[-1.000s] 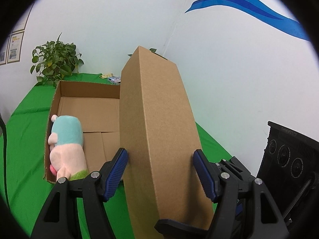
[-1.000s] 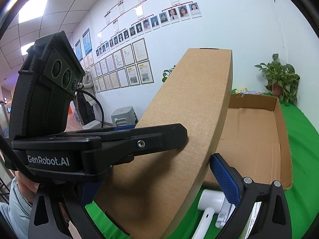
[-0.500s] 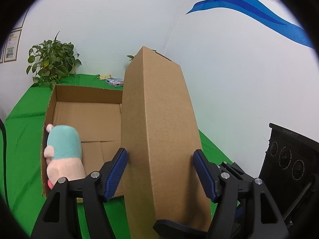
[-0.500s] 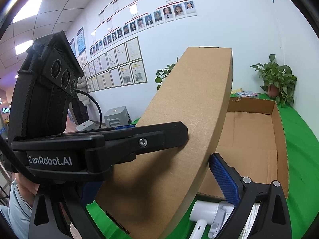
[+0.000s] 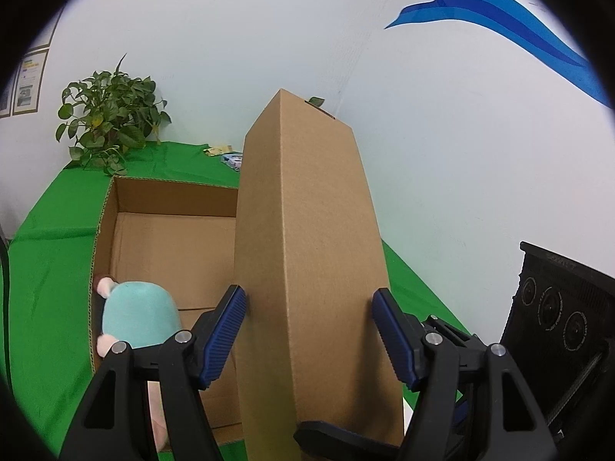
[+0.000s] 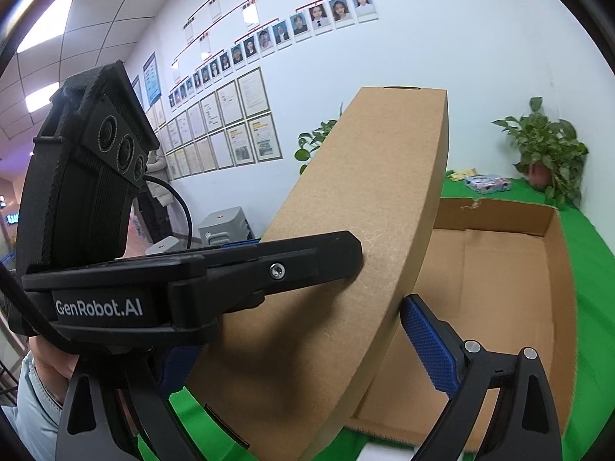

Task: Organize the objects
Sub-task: 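Lift the long brown box with both grippers and carry it over the open box, then lower the long box into the open box beside the pig and open both grippers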

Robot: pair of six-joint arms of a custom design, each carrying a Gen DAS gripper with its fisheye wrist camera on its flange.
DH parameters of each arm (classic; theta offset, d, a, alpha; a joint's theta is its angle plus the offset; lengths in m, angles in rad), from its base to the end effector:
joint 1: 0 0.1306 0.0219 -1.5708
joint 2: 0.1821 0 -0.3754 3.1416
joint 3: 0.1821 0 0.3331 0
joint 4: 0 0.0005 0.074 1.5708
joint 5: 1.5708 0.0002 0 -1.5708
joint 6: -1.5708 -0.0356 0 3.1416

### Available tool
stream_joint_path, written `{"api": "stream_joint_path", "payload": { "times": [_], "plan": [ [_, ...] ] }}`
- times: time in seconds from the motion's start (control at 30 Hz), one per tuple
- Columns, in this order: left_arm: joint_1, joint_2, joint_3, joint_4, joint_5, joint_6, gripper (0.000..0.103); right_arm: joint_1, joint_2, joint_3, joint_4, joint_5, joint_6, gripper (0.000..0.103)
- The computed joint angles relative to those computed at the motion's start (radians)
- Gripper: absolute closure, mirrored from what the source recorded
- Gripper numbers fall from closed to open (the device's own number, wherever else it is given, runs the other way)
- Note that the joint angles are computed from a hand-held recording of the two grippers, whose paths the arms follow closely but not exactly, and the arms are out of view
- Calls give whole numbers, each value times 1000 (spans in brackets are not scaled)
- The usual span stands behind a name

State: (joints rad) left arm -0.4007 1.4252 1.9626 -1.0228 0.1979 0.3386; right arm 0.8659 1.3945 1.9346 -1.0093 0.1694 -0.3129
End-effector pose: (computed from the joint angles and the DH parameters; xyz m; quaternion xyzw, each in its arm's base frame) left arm 0.3819 -0.1699 0.6253 0.0775 0.8501 -0.2646 0.4486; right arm 0.2687 0.3058 0.6278 -0.1892 0.8289 0.2299 0.4736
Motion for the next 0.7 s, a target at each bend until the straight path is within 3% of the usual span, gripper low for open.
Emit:
{"api": "stream_joint_path", "payload": {
  "times": [0.2,0.7],
  "plan": [
    [42,40,-3,2,7,18,36,-77,100,50,40,-122,37,7],
    [83,120,-97,-3,30,61,36,-200,228,-78,197,-302,0,7]
  ]
}}
